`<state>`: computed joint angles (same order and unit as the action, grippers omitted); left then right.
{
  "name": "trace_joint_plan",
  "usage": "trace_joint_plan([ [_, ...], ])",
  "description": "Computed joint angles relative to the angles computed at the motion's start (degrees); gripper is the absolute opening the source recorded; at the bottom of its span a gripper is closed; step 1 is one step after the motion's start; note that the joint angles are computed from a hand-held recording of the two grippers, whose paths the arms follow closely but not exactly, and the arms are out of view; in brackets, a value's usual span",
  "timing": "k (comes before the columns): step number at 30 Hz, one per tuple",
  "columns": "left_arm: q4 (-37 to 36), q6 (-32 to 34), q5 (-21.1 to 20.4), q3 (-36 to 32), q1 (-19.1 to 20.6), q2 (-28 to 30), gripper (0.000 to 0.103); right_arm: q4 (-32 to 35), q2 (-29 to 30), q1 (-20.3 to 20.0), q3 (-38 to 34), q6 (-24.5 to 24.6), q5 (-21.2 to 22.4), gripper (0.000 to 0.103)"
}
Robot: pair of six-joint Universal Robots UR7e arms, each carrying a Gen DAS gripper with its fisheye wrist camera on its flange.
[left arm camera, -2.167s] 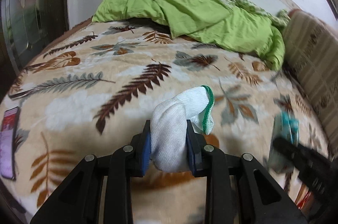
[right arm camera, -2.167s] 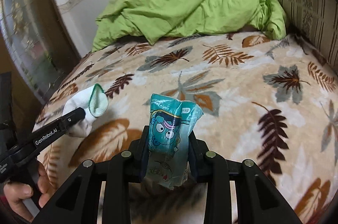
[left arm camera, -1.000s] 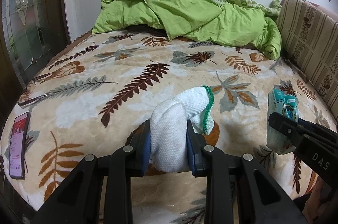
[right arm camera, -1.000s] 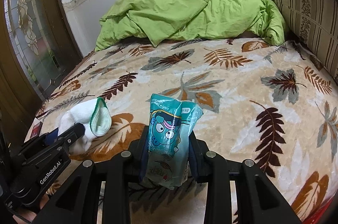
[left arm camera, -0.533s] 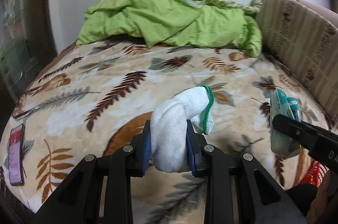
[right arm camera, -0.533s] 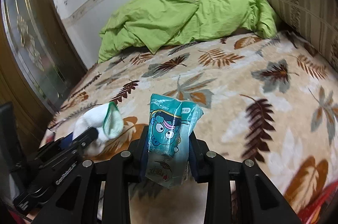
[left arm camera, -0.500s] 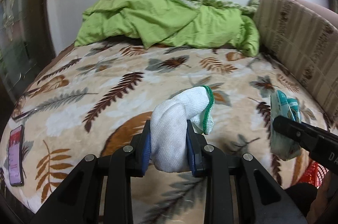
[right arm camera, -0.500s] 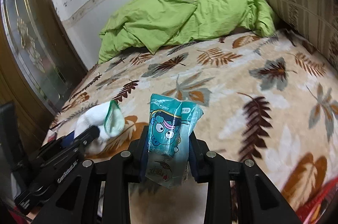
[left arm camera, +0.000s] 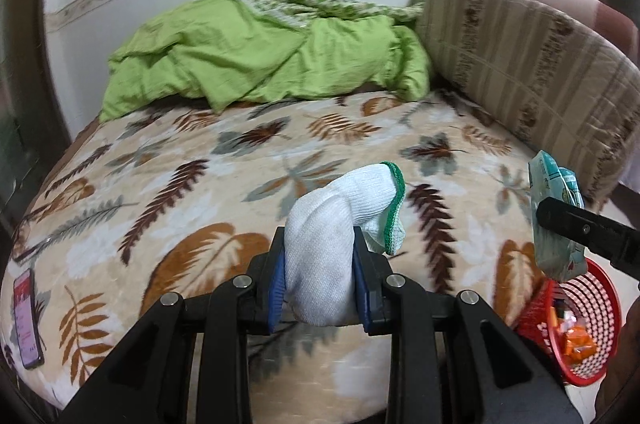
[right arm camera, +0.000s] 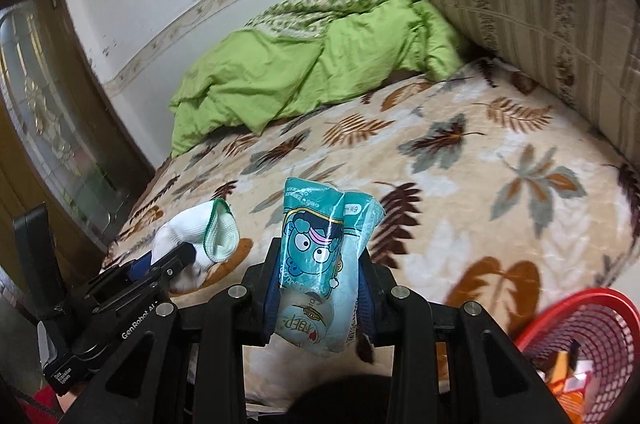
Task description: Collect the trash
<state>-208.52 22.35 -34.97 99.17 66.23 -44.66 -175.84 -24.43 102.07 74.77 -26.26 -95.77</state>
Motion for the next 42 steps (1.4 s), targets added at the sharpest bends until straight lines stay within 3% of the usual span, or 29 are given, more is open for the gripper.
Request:
trace_joint_plan([
  [4, 5.5, -0.43, -4.69, 0.18, -1.37, -0.13, 0.028, -3.02, -3.57, -0.92, 3.98, 1.03, -0.75, 0.035],
  [10, 26.1, -7.6, -19.87, -1.97, -2.16, -1.3, 0.028, -7.56, -11.26, -3.81, 12.05, 5.11, -4.34, 0.035],
  [15, 40.02, -10.83, -29.79, -7.39, -2.62, 2.02, 0.028, -10.29, -16.57, -6.89, 17.62, 9.65, -8.06, 0.037],
  [17, 42.14, -11.69, -30.73, -9.1, -3.07, 3.78, 0.036, -11.1, -18.13, -8.23, 19.31, 11.18, -9.12, 0.039],
  [20, 44.74, -11.61, -30.57, -11.61, -3.54, 6.29, 0.053, -10.0, -19.13, -9.36, 20.0, 12.7, -10.89, 0.045],
  [22, 45.39, -12.17, -30.36, -12.16, -3.82, 6.97, 0.06, -9.41, -19.34, -9.54, 20.03, 13.11, -12.22, 0.062],
  [27, 43.21, -11.77, -29.84, -10.53, -3.94, 5.74, 0.062, -12.24, -18.44, -8.32, 19.48, 11.18, -15.72, 0.065],
  [32, 34.79, -9.47, -25.57, -5.24, -4.17, 2.41, 0.074, -17.55, -14.4, -4.69, 17.19, 8.34, -25.03, 0.075],
  [37, 23.67, -5.17, -18.75, 2.35, -4.84, -1.39, 0.086, -26.04, -7.77, -0.22, 13.72, 3.87, -37.62, 0.088],
  [39, 19.03, -3.21, -15.27, 5.35, -5.08, -2.33, 0.09, -28.65, -6.53, 0.67, 13.49, 2.73, -39.53, 0.095],
  [42, 13.39, -1.37, -12.06, 8.22, -5.2, -2.94, 0.096, -36.19, -4.54, 2.04, 13.67, -0.53, -40.86, 0.096],
])
